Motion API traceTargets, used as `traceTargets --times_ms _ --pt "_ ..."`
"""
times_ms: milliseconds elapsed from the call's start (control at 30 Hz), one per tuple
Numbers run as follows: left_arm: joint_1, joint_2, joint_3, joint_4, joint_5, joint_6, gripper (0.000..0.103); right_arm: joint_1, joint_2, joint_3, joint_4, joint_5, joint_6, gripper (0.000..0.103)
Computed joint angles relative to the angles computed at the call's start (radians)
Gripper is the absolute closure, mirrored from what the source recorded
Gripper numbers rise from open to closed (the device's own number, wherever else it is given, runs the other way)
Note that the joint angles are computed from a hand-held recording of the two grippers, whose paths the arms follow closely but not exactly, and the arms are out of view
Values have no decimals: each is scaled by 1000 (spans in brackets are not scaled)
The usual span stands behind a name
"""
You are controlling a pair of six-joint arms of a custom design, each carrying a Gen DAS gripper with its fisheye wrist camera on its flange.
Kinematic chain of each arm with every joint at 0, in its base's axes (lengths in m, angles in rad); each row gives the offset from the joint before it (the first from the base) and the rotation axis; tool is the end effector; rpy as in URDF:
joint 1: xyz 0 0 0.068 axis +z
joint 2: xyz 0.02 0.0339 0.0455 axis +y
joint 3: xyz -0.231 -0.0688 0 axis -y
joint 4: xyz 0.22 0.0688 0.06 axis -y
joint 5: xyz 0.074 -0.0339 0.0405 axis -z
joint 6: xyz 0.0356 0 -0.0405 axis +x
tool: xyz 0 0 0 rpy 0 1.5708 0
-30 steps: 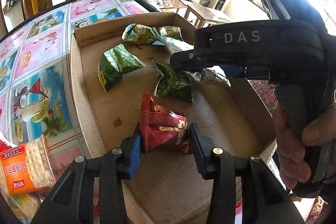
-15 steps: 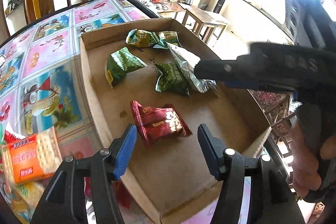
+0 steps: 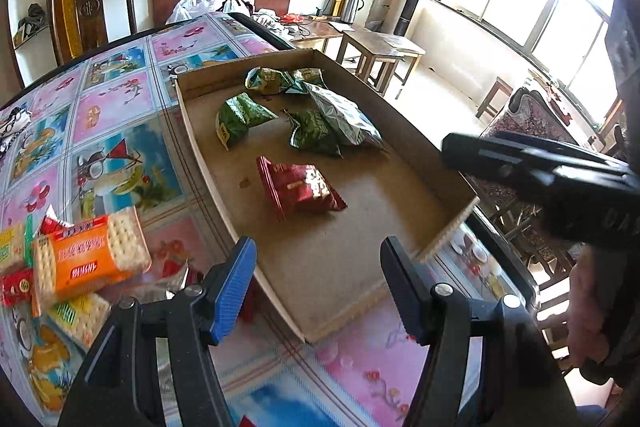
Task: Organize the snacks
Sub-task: 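Open both grippers to drop the red and silver packets into the tray, then move both grippers back to the snack pile on the tablecloth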
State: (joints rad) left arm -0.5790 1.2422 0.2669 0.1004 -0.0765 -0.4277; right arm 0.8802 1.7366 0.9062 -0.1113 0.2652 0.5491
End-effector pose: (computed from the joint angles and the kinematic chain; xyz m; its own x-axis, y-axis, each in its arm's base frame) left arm 0.1595 -0.1010 0.0996 -0.7938 0.0248 -0.6077 0.1927 0.9580 -0.2125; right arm 0.2076 0.2366 0.1318 -0.7763 -0.1488 -0.6125 -0.2819 0.9511 0.1263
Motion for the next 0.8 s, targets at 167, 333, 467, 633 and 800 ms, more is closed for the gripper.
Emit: traceTargets --times_ms 167,333,467,633,800 --pt "-36 -88 -38 -38 -21 -18 39 70 -85 -47 -63 146 77 12" --pt "-54 -155 -55 -79 -31 -22 39 123 -165 -109 -84 167 98 12" --pt "-59 -231 -72 -134 -39 -26 39 164 -211 -137 -95 197 142 12" --pt "-51 -356 -94 -228 -53 -24 39 218 -254 -166 -75 279 167 12" --pt "-10 -496 -120 -333 -45 -14 39 253 -222 -159 -22 256 180 12"
